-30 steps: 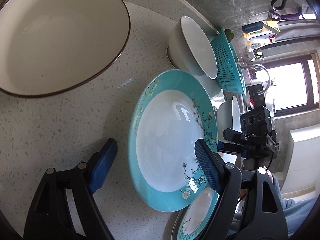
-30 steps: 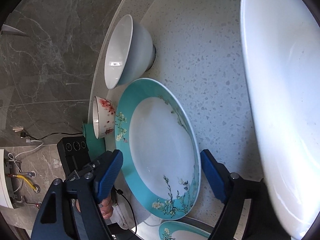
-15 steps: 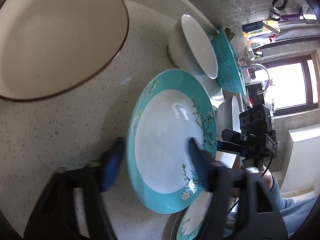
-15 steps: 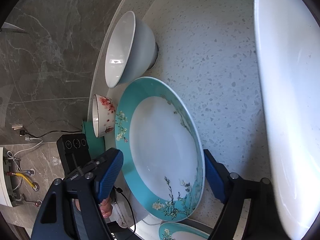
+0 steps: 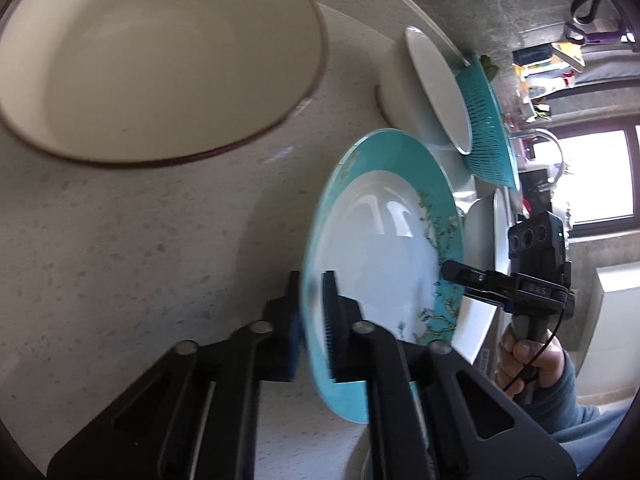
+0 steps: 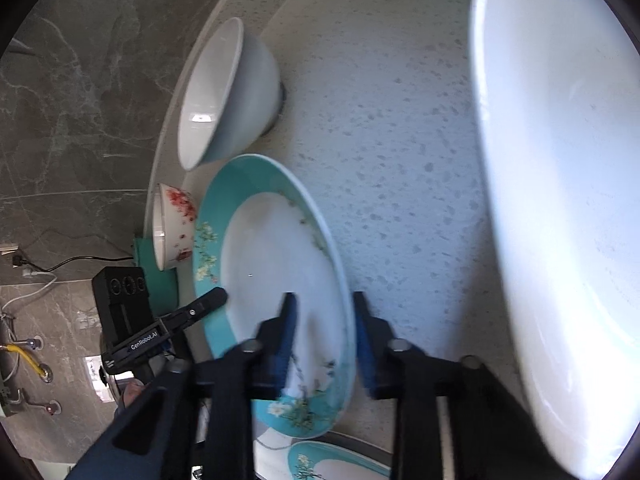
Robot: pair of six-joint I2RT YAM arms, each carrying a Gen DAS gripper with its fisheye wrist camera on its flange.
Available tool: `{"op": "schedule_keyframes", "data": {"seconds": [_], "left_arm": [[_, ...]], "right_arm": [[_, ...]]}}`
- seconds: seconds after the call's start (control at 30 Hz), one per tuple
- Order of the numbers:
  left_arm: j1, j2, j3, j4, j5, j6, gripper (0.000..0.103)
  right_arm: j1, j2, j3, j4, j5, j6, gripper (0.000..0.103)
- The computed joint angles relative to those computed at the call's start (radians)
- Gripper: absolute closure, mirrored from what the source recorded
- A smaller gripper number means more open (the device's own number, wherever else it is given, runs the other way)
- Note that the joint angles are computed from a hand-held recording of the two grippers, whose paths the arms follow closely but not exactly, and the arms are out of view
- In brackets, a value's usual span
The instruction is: Organize plates and bowls
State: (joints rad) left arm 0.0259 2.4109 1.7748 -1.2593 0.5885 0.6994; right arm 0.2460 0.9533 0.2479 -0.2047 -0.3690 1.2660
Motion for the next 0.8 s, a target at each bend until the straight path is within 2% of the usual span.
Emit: {"op": "schedule_keyframes", "data": {"seconds": [0.03,0.17,0.5,0.8], "left_arm": [[0.002,0.001,0.006,-0.011,-0.005,0.006,0.098],[0.001,-0.018,-0.012,0.0,-0.027,0.008,0.098],[0.026,0.004,0.019,-0.036,0.011,-0.009,0.098],[0.02,-0.024,-0.015,-0.028,0.026,0.013,0.098]], "right_arm": [[-0.004,-0.002,-0.011,0.006,-0.006,0.0,0.089],[0.008,-0.001,-0.012,0.007,0.009,0.002,0.089],[0.039,-0.026,-0.031,0.043,-0.006,0.035,0.089],[0.1,-0.042,-0.005,0.016,0.044,0.069,0.089]]}}
